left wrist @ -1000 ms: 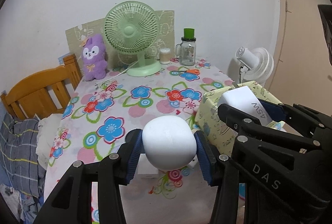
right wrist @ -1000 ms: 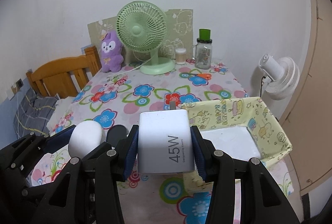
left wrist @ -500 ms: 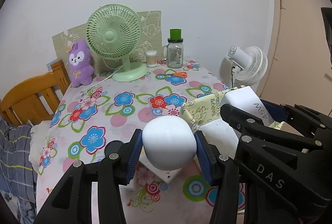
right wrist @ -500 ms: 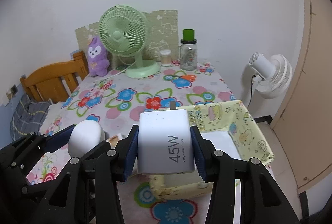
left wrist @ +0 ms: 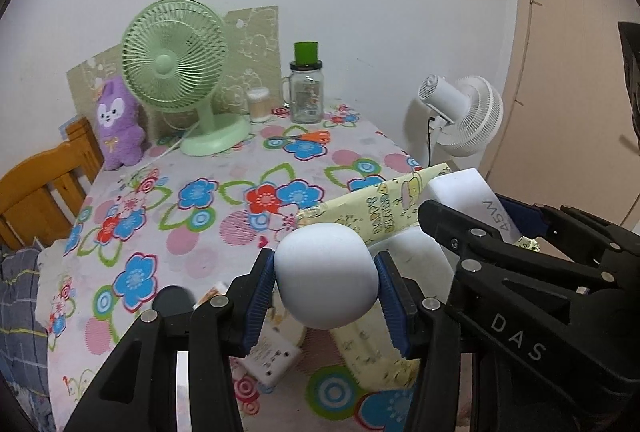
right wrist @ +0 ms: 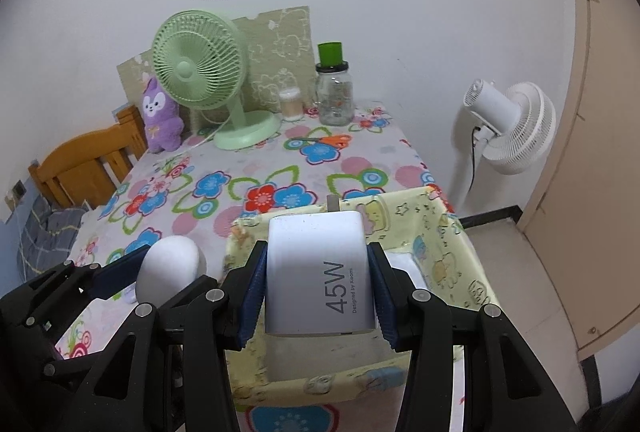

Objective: Organize rigid objects
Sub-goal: 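Lift the wall charger and white puck and carry both toward the yellow box, then lower both items into the yellow box and open both grippers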

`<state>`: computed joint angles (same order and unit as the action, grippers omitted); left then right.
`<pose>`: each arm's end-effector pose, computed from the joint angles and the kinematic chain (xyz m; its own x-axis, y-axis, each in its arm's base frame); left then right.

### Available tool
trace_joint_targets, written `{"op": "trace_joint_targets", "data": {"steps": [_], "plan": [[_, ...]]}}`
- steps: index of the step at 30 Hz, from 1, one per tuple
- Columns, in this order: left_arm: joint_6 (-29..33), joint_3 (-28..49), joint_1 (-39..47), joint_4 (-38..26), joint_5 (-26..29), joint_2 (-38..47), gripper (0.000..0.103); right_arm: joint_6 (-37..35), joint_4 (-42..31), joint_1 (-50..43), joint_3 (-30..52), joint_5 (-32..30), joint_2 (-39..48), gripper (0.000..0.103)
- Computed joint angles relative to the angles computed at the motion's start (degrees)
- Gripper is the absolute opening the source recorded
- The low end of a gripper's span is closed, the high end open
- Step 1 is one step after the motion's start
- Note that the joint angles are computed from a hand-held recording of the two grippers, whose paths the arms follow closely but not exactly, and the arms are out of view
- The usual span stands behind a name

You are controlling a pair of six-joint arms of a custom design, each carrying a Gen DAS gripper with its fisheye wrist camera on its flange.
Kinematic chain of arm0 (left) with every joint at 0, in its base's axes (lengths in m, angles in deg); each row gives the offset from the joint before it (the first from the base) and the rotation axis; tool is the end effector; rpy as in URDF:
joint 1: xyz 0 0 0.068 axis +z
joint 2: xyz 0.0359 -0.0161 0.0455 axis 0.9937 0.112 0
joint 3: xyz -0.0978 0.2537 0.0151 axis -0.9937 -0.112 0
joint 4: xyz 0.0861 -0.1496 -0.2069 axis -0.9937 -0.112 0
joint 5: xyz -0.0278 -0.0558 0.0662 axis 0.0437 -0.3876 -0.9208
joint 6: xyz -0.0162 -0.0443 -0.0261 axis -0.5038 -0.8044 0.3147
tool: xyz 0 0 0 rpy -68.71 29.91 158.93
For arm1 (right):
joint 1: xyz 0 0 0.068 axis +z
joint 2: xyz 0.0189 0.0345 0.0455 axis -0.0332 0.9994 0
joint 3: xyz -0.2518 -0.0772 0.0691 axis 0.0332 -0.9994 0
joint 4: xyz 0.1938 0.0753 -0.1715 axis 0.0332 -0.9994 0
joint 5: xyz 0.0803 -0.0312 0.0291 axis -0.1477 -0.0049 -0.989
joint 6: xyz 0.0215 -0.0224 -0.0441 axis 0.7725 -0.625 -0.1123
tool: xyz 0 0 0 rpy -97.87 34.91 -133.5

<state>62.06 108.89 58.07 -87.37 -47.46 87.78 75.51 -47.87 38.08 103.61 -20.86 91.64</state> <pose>0.2976 -0.1343 0.1663 -0.6617 0.1213 -0.7399 0.1787 0.9839 0.0015 0.3147 0.2483 0.1633 -0.6667 -0.0161 -0.7452 -0.1401 0.9846 0.1041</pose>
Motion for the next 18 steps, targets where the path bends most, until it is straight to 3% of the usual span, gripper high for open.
{"op": "trace_joint_targets", "data": {"steps": [14, 18], "plan": [[-1.1, 12.1, 0.2, -3.5, 2.2, 13.8, 0.052, -2.2, 0.6, -6.3, 3.9, -2.7, 6.3, 0.051], [-0.3, 14.3, -0.5, -3.7, -1.1, 16.1, 0.052, -3.2, 0.1, -7.4, 6.3, -3.4, 8.8, 0.051]]}}
